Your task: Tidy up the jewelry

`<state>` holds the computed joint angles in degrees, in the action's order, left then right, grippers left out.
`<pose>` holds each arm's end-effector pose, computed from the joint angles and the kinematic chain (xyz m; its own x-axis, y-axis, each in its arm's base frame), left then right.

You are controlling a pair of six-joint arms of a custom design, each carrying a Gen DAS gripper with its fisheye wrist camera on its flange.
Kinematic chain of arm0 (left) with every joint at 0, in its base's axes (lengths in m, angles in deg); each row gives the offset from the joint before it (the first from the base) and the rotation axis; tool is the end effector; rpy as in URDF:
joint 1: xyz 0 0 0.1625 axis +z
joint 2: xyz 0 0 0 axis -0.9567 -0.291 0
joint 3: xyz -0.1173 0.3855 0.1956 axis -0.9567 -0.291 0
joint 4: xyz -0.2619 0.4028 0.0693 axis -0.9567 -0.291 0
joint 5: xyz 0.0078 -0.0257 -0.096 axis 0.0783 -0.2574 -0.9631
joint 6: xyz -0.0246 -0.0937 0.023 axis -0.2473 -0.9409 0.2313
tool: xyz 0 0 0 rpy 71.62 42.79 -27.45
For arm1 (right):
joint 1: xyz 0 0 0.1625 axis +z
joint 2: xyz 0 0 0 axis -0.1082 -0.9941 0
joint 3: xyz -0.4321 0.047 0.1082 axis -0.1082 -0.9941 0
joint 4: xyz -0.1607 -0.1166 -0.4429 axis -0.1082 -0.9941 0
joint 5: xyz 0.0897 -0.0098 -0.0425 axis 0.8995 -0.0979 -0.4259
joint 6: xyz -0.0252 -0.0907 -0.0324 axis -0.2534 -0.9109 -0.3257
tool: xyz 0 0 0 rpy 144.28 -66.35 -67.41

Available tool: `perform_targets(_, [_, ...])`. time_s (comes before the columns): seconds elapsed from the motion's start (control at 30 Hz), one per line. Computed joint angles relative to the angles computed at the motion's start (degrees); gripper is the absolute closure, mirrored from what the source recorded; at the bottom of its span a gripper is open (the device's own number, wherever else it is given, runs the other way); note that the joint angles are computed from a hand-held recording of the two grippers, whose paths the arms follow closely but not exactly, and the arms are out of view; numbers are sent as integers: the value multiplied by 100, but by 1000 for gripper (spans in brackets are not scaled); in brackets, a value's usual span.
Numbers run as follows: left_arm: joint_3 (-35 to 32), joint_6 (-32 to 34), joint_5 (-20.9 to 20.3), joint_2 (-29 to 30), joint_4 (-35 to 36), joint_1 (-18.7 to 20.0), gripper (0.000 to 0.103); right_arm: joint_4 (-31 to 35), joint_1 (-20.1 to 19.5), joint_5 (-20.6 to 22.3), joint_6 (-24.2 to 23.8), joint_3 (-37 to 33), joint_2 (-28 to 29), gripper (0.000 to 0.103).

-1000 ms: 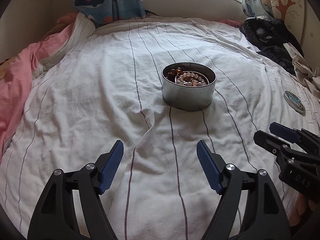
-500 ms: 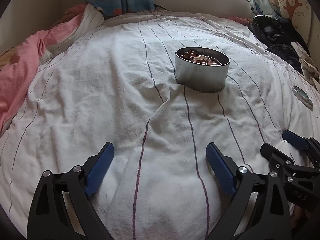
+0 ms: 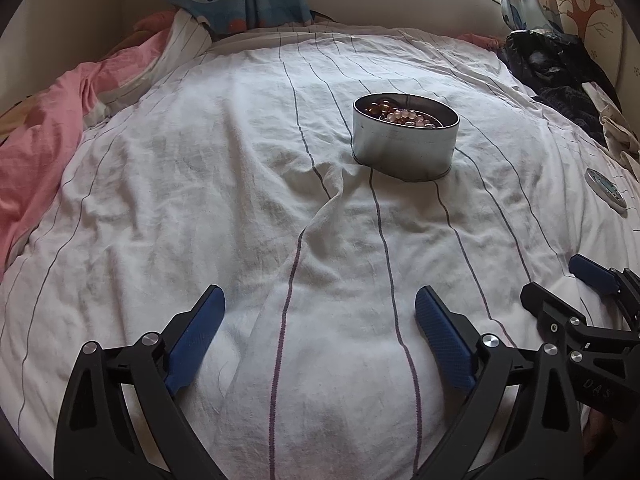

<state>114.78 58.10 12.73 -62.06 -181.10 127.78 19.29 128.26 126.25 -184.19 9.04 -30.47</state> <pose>-0.1073 -0.5008 0.2567 -0.6899 0.2762 -0.6692 0.6043 0.7286 -0.3223 0.3363 -0.4438 0.0241 -0.7232 0.1490 0.6743 -0.3716 0.7391 -0.5619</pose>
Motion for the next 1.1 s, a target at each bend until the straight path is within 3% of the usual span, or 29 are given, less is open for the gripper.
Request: perform_targets(1.1, [79,33,-16,-78,-182,0,8,-145,27,141,-86,24,8,21])
